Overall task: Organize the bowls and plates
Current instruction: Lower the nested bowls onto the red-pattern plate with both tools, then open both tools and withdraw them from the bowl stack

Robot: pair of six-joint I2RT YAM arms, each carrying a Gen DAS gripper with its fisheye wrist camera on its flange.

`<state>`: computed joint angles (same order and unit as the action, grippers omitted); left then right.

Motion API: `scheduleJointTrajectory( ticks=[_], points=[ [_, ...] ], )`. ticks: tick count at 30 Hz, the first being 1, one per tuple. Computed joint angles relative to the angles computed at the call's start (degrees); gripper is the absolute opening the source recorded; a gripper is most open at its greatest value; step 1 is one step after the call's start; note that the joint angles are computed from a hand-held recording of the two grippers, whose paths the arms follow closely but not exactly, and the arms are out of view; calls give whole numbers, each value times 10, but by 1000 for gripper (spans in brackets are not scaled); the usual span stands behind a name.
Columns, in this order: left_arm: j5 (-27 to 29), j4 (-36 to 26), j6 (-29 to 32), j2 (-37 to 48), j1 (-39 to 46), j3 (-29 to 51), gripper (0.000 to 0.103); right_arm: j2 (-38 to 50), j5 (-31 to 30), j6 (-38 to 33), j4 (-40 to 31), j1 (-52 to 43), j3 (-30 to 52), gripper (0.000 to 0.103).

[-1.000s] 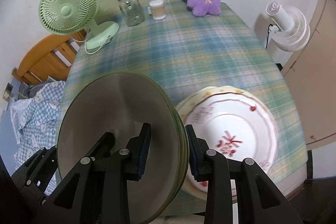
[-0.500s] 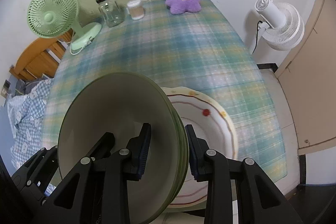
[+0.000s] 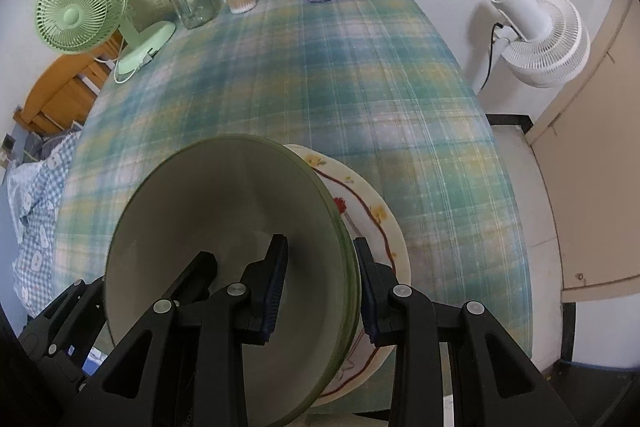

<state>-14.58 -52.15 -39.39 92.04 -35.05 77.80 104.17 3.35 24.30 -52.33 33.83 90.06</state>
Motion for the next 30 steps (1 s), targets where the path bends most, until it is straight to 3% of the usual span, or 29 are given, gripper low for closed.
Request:
scheduleJointTrajectory(
  ticks=[14,17,18,19,20,30],
  points=[
    [-1,-19,-9,15,0,21,40,0,-27,-34,9,-15,-3,37],
    [-6,-28,-9,12,-3,23,45,-6,-20,-41,11,-11,-5,49],
    [-8,-29,-9,10,-3,22,47,-9,-14,-38,11,-9,-6,64],
    [-9,-28,-10,6,-3,20,58,-15,-18,-35,17,-10,-12,74],
    [-11,-26,-11,0,-3,17,66,-21,-22,-33,24,-11,-18,75],
    [-44,-43,-5,-31,-8,20,72,-48,-3,-21,29,7,-18,77]
  ],
)
